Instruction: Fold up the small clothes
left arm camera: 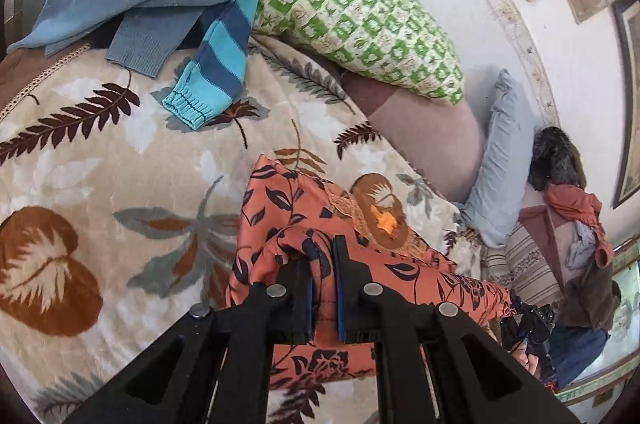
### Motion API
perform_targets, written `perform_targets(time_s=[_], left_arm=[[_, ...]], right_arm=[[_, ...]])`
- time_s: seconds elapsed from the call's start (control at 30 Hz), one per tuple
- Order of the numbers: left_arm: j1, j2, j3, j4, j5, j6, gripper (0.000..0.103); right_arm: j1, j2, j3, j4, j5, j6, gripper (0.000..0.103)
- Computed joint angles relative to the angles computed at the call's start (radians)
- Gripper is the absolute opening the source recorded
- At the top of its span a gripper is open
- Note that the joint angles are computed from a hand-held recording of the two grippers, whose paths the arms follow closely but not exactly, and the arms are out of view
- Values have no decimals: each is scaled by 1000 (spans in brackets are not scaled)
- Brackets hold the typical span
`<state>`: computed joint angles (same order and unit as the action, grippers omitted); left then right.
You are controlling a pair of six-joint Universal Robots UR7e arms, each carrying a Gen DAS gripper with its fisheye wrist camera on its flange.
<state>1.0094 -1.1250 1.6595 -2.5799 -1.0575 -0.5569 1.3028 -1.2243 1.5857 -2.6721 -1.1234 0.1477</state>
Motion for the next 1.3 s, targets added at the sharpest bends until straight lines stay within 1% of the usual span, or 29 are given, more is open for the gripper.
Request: perform_targets(time_s=[0.1, 0.17, 0.23, 0.27, 0.3, 0.33, 0.37, 0.4, 0.43, 0.47, 0.5, 0.53, 0.57, 0.6, 0.63, 0.67, 0.7, 0.73, 0.77, 0.83, 0.9, 0.93, 0.97, 1.0, 1.07, 1.1, 1.17, 1.23, 1.3], left_arm=[[57, 103, -122, 51, -4, 11, 9], [91, 165, -194, 80, -2, 8, 9], [125, 215, -255, 115, -20, -30, 10], [139, 232, -269, 113, -31, -59, 11], [148, 241, -269, 88, -43, -76, 14], [152, 245, -258, 45, -49, -81, 21], [151, 245, -239, -10, -54, -79, 25], [146, 241, -213, -83, -57, -67, 34], [136, 236, -180, -176, -50, -47, 40], [122, 231, -150, -265, -28, -25, 43], [100, 229, -122, -358, 20, 8, 52], [74, 228, -93, -457, 85, 48, 64], [44, 229, -64, -553, 158, 84, 69], [14, 227, -43, -607, 221, 104, 75], [-16, 224, -23, -620, 282, 120, 76], [-42, 218, -5, -590, 329, 121, 76], [-63, 211, 15, -561, 350, 109, 76], [-84, 207, 48, -573, 358, 102, 76], [-102, 205, 72, -570, 372, 85, 76], [-138, 208, 104, -494, 419, 37, 76], [-162, 219, 104, -325, 480, -50, 76], [-169, 221, 105, -237, 495, -97, 76], [-170, 225, 106, -192, 490, -120, 76], [-170, 228, 117, -188, 485, -126, 76], [-165, 238, 115, -130, 483, -147, 76], [-159, 244, 109, -98, 481, -152, 76], [-144, 252, 99, -48, 486, -176, 76], [-130, 258, 83, 2, 482, -188, 76], [-127, 269, 73, 3, 498, -165, 76]], right_arm=[[-1, 115, -106, 0, -34, 37, 8], [-14, 182, -164, -3, -26, 83, 11], [-23, 240, -228, 36, -43, 140, 12], [-28, 264, -256, 64, -48, 159, 15], [-36, 282, -275, 78, -41, 167, 18], [-43, 292, -285, 81, -36, 169, 18], [-46, 295, -289, 83, -33, 169, 18], [-49, 296, -296, 90, -25, 164, 19], [-48, 291, -297, 90, -17, 147, 19], [-44, 283, -296, 85, -17, 122, 19], [-38, 269, -280, 44, -34, 99, 23], [-32, 251, -251, -31, -54, 85, 28], [-30, 233, -221, -104, -61, 81, 56], [-29, 218, -183, -200, -67, 104, 85], [-25, 194, -151, -257, -84, 115, 87], [-13, 176, -134, -272, -106, 85, 87], [7, 164, -128, -245, -125, 12, 87], [31, 151, -134, -176, -148, -77, 87], [63, 146, -130, -135, -185, -153, 85], [122, 151, -117, -37, -233, -282, 80], [184, 183, -125, 95, -303, -372, 62], [214, 205, -128, 155, -346, -411, 57], [243, 225, -125, 194, -398, -445, 45], [270, 247, -122, 225, -460, -471, 38], [305, 279, -97, 243, -565, -508, 38], [317, 298, -98, 241, -597, -506, 38], [325, 340, -129, 248, -636, -468, 38], [326, 393, -193, 272, -685, -425, 39], [324, 447, -267, 279, -706, -398, 37]])
